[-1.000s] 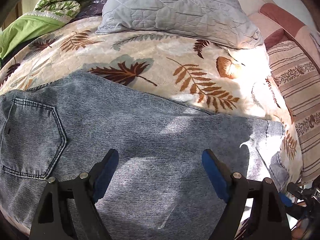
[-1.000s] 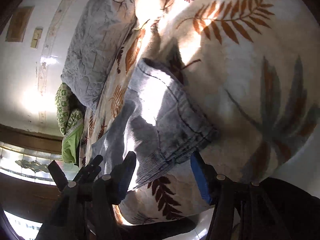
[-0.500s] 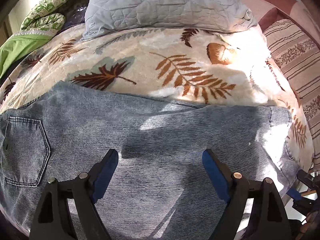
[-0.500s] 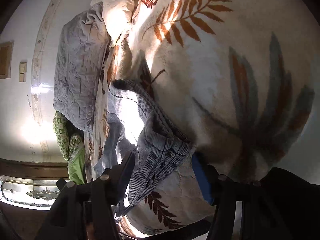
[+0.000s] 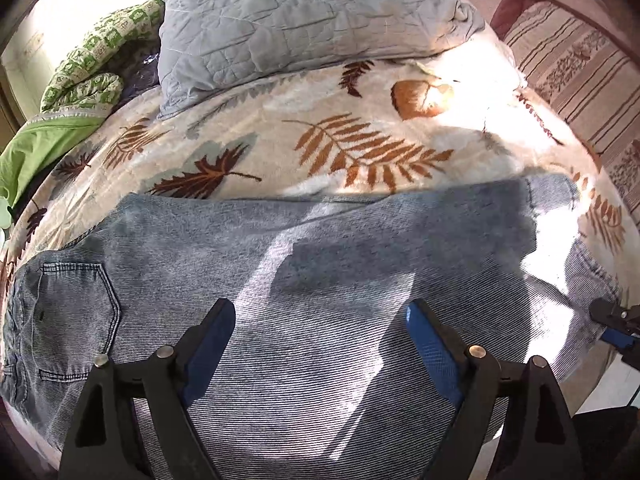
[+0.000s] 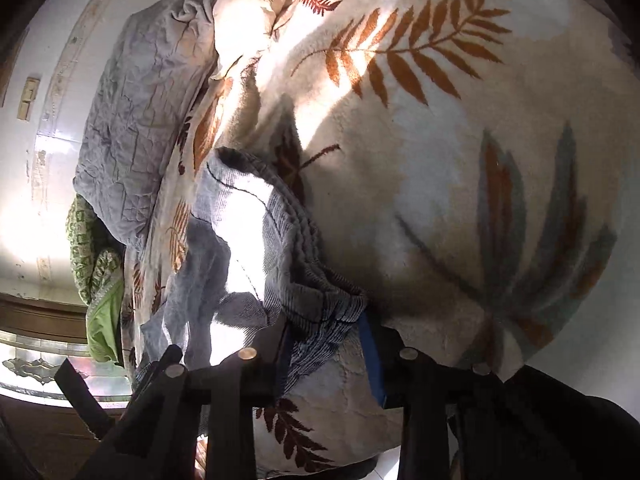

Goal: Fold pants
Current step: 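Lift the held leg and fold it over onto the jeans, open right tool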

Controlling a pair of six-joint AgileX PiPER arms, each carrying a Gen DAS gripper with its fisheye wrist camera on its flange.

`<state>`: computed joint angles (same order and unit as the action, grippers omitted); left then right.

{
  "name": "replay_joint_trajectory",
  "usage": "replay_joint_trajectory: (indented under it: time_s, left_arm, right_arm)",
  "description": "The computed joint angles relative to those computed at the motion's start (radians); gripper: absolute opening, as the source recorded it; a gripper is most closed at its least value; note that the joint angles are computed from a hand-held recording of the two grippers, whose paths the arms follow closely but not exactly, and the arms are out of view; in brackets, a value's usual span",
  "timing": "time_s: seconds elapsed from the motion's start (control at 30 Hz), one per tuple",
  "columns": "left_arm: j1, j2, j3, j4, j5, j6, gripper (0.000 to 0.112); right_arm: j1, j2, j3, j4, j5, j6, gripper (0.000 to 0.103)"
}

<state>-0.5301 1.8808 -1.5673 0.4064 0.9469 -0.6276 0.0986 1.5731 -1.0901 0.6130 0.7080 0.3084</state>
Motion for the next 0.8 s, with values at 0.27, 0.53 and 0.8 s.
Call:
replay_joint_trajectory:
  time_s: [0.27, 0.53, 0.8]
  left_arm:
    - [0.006, -0.07, 0.05, 0.084, 0.002, -0.017, 0.089]
    - [0.115, -0.031, 0.104, -0.065, -0.053, 0.101, 0.097]
    - [0.212, -0.118, 0.192, -0.278, -0.179, 0.225, 0.085]
  right_arm:
    - [0.108, -0.005, -0.088, -0.289, 0.02, 0.183, 0.027]
    - [0.236, -0.021, -0.228, -0.54, 0.095, 0.347, 0.026]
    - [0.486, 0.075, -0.59, -0.734, 0.191, 0.419, 0.025]
